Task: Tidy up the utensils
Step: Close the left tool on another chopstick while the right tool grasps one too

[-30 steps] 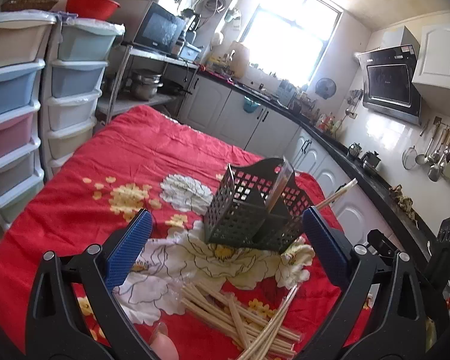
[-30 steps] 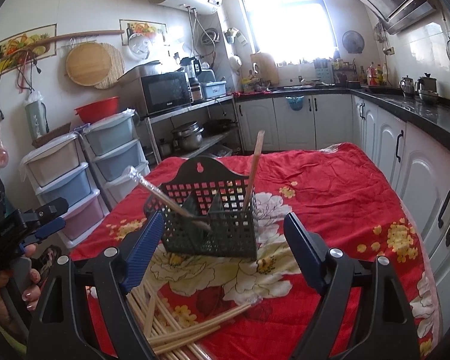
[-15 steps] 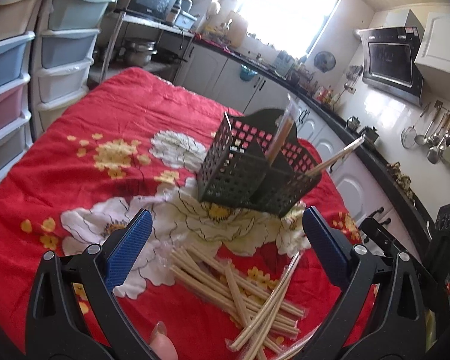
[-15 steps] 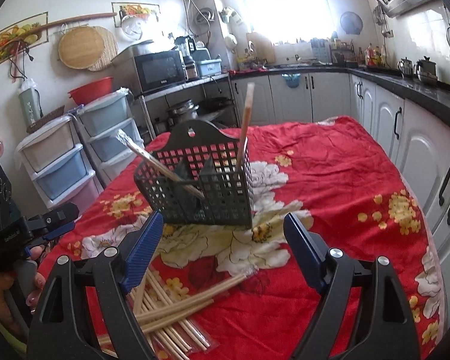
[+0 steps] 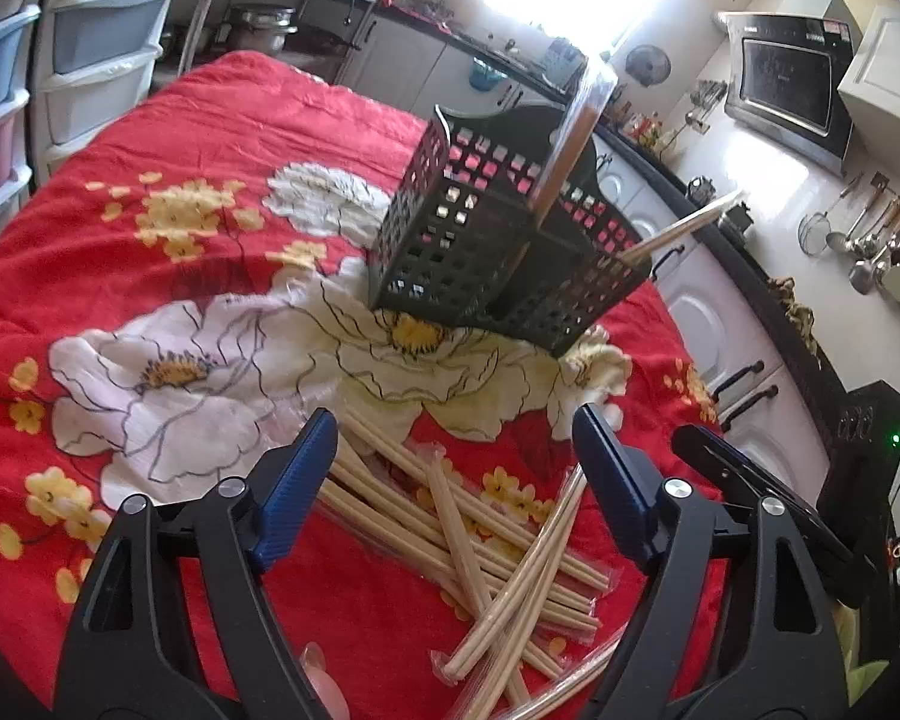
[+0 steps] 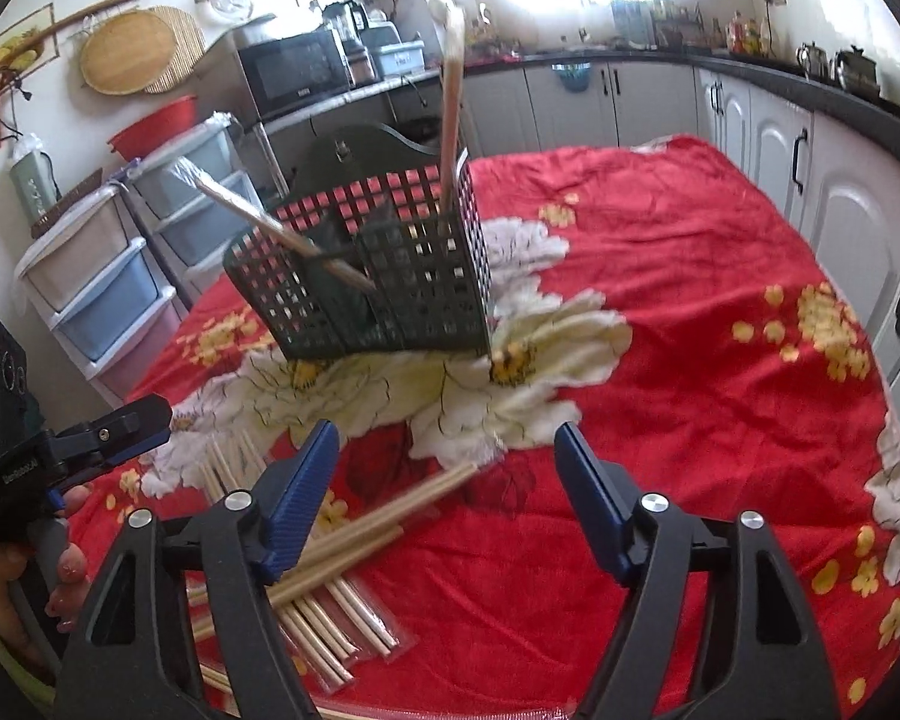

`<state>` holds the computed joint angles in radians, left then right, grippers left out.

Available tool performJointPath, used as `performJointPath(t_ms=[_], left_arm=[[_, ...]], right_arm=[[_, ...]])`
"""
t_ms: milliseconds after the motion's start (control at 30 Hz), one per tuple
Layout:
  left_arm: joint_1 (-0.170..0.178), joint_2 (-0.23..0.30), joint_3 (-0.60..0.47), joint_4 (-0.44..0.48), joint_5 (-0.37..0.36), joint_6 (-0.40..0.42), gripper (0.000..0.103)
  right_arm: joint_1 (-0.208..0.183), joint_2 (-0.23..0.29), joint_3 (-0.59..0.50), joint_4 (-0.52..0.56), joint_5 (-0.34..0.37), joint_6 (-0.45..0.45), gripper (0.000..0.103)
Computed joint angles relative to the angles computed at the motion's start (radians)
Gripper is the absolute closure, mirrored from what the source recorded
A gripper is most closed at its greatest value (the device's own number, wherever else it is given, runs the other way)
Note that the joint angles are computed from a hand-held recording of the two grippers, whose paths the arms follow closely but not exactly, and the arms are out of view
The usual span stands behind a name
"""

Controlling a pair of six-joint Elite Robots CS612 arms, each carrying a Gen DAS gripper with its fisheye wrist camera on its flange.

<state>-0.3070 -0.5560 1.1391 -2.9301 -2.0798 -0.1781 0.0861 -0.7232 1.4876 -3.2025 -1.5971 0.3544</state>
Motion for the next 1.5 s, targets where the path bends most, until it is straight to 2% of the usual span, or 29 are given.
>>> performJointPath(t_ms=[100, 233, 333, 400, 767, 867, 1033, 1233, 1367, 1433, 1500], left_arm=[[-0.001, 0.005, -0.007, 0.027, -0.012, 0.012, 0.036], [0.004, 0.023, -0.035, 0.088, -0.079, 0.016, 0.045], [0.002, 0.028, -0.043, 0.124, -0.074, 0.031, 0.055], [0.000, 0.030, -0.050, 0.150, -0.069, 0.041, 0.058], [-0.017, 0.033, -0.070, 0.226, -0.018, 0.094, 0.059], [-0.021, 0.036, -0.078, 0.246, 0.001, 0.099, 0.064], [-0.023, 0.042, -0.088, 0.269, 0.014, 0.101, 0.072], [-0.026, 0.042, -0.091, 0.279, 0.029, 0.108, 0.075], [-0.029, 0.045, -0.097, 0.286, 0.041, 0.109, 0.081], [-0.028, 0.048, -0.101, 0.287, 0.044, 0.103, 0.089], [-0.027, 0.050, -0.104, 0.288, 0.043, 0.098, 0.092]], right_arm=[[-0.003, 0.004, -0.004, 0.026, 0.019, 0.009, 0.037], [-0.007, 0.011, -0.014, 0.070, 0.045, 0.015, 0.048], [-0.010, 0.014, -0.019, 0.097, 0.067, 0.020, 0.054], [-0.013, 0.019, -0.026, 0.114, 0.086, 0.029, 0.057], [-0.032, 0.054, -0.085, 0.209, 0.165, 0.134, 0.060], [-0.038, 0.062, -0.095, 0.210, 0.185, 0.163, 0.062], [-0.047, 0.071, -0.106, 0.210, 0.202, 0.217, 0.078], [-0.058, 0.082, -0.113, 0.186, 0.223, 0.279, 0.092], [-0.064, 0.086, -0.114, 0.162, 0.233, 0.313, 0.094], [-0.066, 0.087, -0.112, 0.142, 0.235, 0.328, 0.095], [-0.068, 0.085, -0.108, 0.126, 0.232, 0.337, 0.095]])
